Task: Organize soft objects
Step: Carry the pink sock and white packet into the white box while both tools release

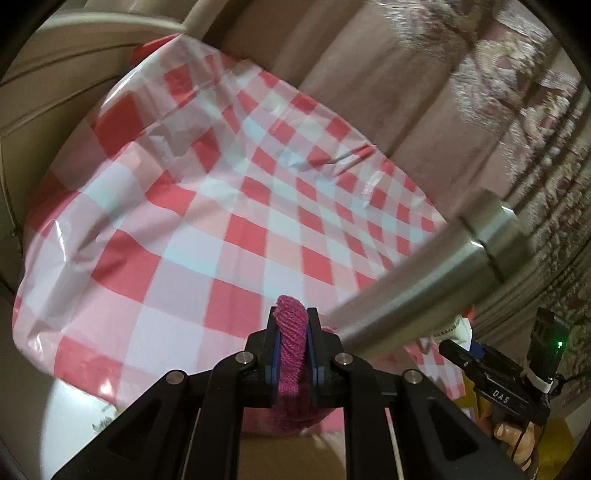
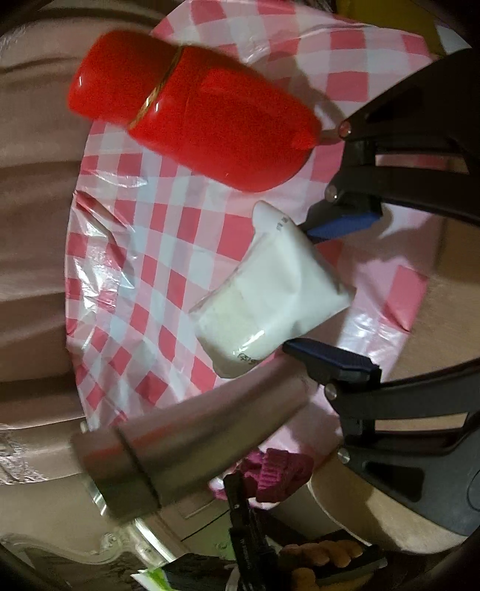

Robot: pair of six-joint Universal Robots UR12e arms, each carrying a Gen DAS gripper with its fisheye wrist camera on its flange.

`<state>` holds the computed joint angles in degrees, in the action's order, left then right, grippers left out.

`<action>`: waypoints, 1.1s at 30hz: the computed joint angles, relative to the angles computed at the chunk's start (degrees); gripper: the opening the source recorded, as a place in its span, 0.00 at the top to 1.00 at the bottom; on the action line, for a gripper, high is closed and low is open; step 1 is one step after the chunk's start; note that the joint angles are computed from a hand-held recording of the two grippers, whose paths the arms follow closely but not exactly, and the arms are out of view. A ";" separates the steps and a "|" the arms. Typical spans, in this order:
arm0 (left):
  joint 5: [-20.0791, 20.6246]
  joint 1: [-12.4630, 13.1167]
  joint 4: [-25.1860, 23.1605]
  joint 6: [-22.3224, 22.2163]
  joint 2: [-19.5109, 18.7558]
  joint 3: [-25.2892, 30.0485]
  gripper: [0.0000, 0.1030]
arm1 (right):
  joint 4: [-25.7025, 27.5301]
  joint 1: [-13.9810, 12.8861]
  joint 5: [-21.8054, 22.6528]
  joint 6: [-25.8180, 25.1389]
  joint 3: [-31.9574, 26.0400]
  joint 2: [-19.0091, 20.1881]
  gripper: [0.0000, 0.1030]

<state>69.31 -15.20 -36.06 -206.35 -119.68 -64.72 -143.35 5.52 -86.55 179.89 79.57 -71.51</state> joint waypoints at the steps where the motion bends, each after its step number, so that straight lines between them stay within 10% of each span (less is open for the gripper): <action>1: -0.41 -0.23 0.30 0.42 0.43 -0.36 0.88 | -0.74 -0.14 -0.23 0.36 1.13 -1.07 0.46; 18: -23.21 -10.33 -4.86 6.28 -5.38 11.85 0.88 | 0.38 -7.39 -15.85 9.03 21.59 -22.14 0.46; 33: -22.33 -18.58 -23.22 12.16 -13.12 25.28 0.88 | 5.17 -12.81 -27.82 18.12 29.40 -30.16 0.45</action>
